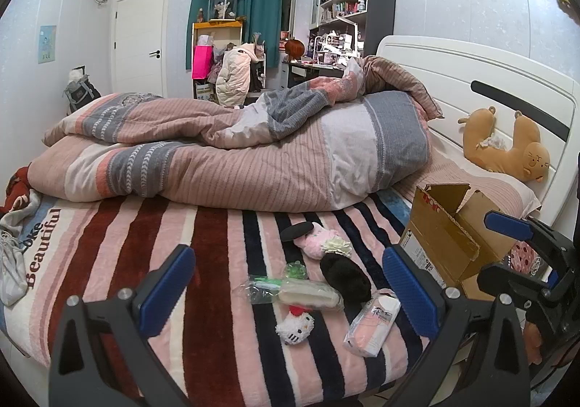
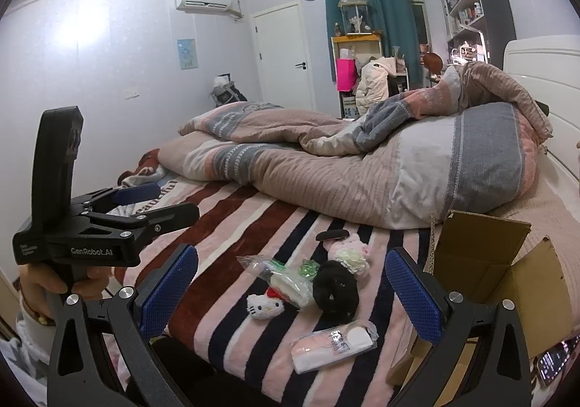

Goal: Organize soft objects

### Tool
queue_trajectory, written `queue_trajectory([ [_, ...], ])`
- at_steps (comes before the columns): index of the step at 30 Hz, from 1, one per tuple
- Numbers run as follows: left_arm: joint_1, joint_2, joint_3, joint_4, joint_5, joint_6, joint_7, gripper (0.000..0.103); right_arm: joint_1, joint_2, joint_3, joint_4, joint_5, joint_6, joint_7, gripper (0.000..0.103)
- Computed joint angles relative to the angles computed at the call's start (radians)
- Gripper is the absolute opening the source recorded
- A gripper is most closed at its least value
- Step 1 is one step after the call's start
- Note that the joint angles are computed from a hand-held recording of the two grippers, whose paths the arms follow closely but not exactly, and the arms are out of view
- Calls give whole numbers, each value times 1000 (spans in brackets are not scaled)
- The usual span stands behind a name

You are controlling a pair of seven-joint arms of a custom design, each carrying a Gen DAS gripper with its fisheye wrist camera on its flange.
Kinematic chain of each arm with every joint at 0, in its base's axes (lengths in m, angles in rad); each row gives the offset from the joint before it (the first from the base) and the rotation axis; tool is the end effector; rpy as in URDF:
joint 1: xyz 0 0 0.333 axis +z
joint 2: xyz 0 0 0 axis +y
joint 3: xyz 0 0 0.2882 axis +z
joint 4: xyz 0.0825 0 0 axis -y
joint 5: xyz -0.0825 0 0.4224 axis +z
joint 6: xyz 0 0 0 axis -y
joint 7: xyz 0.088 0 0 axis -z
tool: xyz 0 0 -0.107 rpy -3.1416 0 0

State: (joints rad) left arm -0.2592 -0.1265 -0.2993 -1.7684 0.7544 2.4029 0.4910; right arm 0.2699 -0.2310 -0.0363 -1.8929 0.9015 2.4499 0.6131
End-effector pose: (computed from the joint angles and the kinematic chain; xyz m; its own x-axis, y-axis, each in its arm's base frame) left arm 0.5159 -0.3296 0.6632 0.0937 -0.9926 0.0768 -0.5214 -0.1146 -0.8456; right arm 0.5651 0.1326 0.6632 0.6975 -0.7073 -0.1148 -0.4012 -0.2528 -0.8804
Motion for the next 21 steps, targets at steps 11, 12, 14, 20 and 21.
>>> queue_trajectory([
  [11, 1, -4, 3, -7, -3, 18, 9, 103, 5, -13, 7, -22, 2, 37, -7, 103],
  [12, 2, -9, 5, -14, -7, 25, 13, 103, 10, -19, 7, -30, 12, 45, -13, 103],
  [14, 6, -19, 11, -29, -19, 43, 24, 103, 19, -27, 0, -40, 34, 50, -31, 103],
  [20, 31, -58, 27, -91, -64, 119, 55, 103, 16, -44, 37, -66, -81, 131, 8, 103],
  [21, 38, -62, 27, -100, -67, 131, 54, 103, 18, -43, 39, -64, -106, 130, 20, 103],
])
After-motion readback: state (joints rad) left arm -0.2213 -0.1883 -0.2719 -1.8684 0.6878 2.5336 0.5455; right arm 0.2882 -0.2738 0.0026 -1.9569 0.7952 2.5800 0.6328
